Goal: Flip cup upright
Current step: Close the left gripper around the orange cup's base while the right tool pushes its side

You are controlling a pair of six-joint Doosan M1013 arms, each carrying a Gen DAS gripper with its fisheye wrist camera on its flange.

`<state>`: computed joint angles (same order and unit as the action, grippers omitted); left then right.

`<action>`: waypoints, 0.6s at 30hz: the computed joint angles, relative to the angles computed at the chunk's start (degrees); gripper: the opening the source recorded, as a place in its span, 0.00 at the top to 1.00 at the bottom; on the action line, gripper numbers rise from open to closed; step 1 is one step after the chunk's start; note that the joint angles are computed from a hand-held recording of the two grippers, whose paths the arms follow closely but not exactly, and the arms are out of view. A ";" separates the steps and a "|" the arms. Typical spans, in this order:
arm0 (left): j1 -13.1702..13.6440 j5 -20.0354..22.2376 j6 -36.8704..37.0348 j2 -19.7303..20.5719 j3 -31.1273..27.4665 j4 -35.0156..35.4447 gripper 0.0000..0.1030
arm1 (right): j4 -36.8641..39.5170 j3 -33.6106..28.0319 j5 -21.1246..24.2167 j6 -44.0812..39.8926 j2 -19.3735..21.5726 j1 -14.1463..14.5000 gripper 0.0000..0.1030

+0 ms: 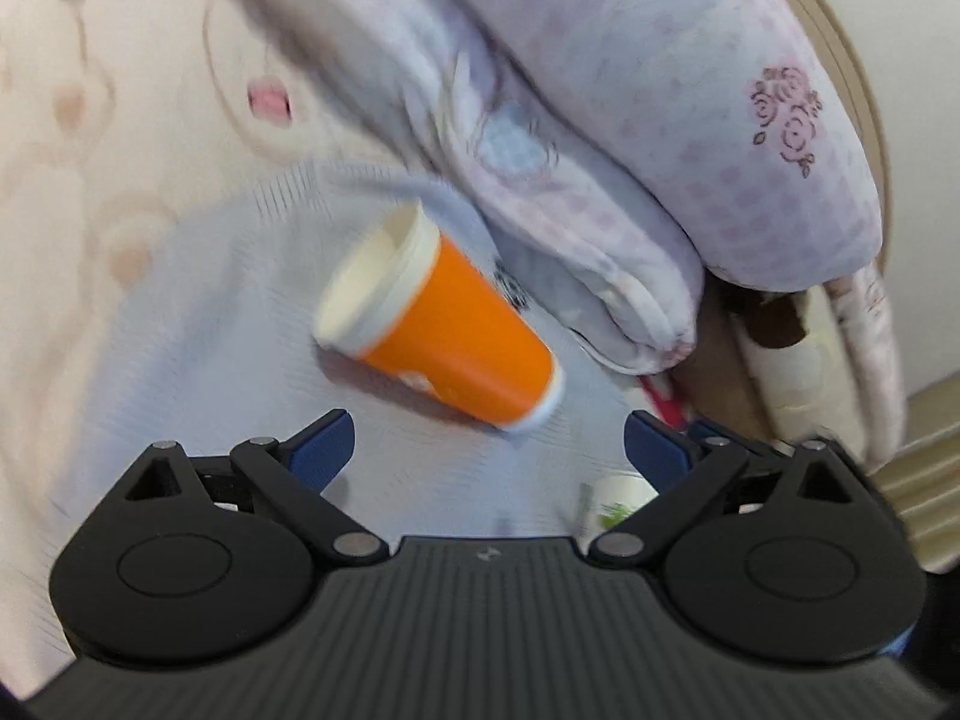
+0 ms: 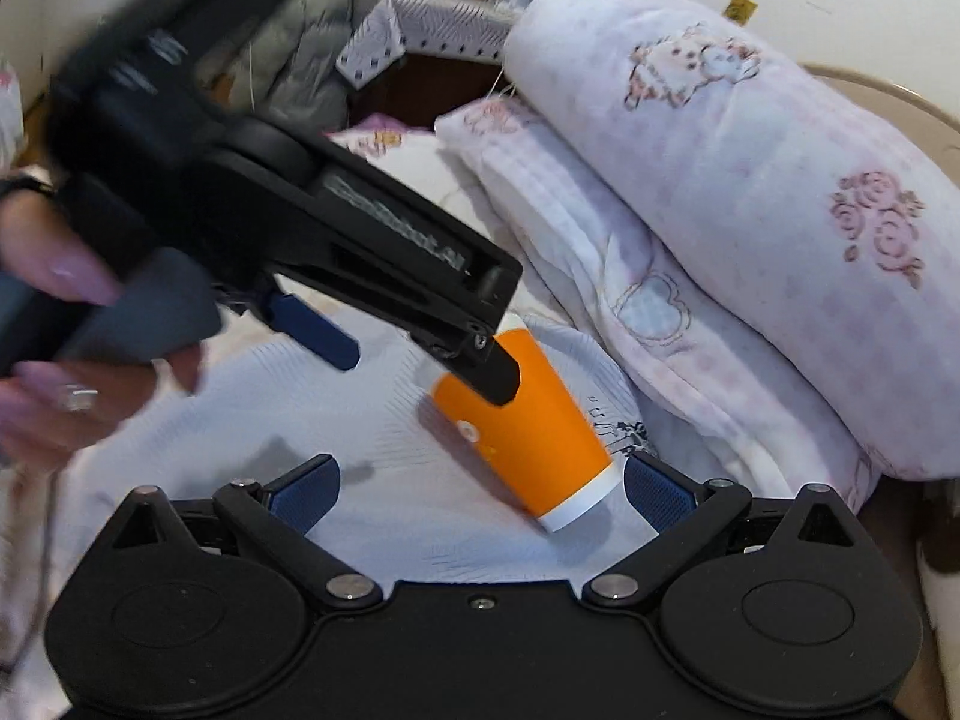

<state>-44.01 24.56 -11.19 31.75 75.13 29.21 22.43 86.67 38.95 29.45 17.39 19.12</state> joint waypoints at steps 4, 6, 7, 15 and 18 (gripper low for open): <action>0.41 -1.91 1.86 1.43 -0.94 -3.99 0.10 | -1.79 -1.54 -0.05 -1.32 2.47 -0.31 0.02; 0.46 -2.09 -0.32 1.57 -0.95 -2.20 0.11 | -3.60 -2.28 0.19 -1.74 3.49 -0.30 0.03; 0.53 -2.39 -1.73 1.55 -0.80 -1.43 0.11 | -4.47 -2.52 0.17 -2.32 3.85 -0.21 0.03; 0.67 -3.24 -8.88 1.70 -0.32 5.37 0.14 | -6.19 -6.22 0.82 -8.01 7.22 -0.10 0.08; 0.57 -2.71 -10.35 1.96 -0.55 7.35 0.14 | -5.60 -8.40 3.45 -8.60 8.92 -0.08 0.10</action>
